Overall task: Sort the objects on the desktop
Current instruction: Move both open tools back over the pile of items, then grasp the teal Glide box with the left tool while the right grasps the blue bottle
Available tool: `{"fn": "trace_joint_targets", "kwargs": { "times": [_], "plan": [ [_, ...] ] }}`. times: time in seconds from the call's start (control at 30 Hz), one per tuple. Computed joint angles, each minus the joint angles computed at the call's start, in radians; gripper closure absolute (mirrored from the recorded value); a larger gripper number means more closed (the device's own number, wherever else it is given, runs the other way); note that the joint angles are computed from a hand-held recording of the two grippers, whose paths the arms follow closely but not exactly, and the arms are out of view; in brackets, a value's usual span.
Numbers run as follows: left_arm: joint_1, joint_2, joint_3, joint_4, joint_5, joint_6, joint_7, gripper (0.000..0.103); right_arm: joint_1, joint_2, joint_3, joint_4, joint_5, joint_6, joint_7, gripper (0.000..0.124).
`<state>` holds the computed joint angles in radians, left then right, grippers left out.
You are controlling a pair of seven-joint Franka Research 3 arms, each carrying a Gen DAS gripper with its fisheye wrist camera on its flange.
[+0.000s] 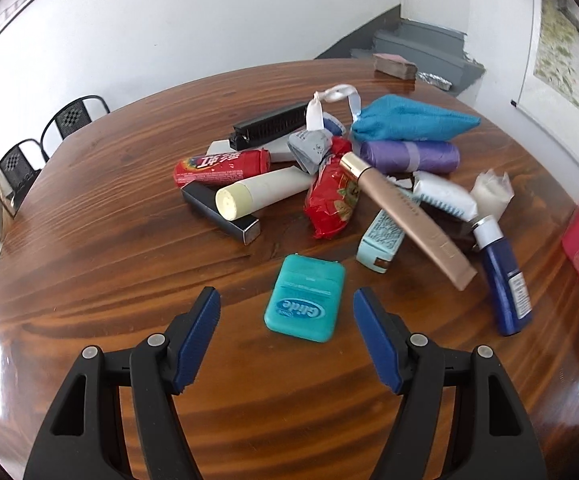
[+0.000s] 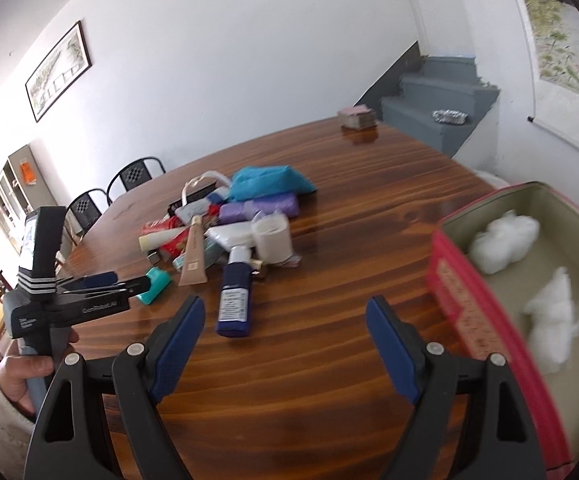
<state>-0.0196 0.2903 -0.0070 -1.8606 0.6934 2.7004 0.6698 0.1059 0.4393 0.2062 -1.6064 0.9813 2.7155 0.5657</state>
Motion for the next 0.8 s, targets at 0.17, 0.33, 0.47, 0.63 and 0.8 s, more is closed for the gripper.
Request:
{"fn": "trace_joint_targets", "kwargs": {
  "times": [0.17,0.33,0.47,0.63,0.8],
  "plan": [
    [0.038,0.038,-0.029,0.023,-0.108,0.022,0.112,0.031,0.035,0.031,-0.011,0.043,-0.080,-0.024,0.065,0.039],
    [0.050,0.061,-0.032,0.031,-0.189,0.052,0.175,0.031,0.066,0.078,-0.011,0.110,-0.168,-0.031,0.110,0.039],
    [0.030,0.067,-0.005,0.028,-0.172,0.075,0.160,0.042,0.077,0.125,-0.009,0.167,-0.225,-0.055,0.154,0.039],
    [0.019,0.054,0.003,0.015,-0.160,0.074,0.148,0.060,0.085,0.158,-0.017,0.198,-0.292,-0.091,0.215,0.039],
    [0.012,0.021,0.011,-0.016,-0.147,0.097,0.097,0.060,0.109,0.162,-0.037,0.201,-0.364,-0.073,0.253,0.039]
  ]
}}
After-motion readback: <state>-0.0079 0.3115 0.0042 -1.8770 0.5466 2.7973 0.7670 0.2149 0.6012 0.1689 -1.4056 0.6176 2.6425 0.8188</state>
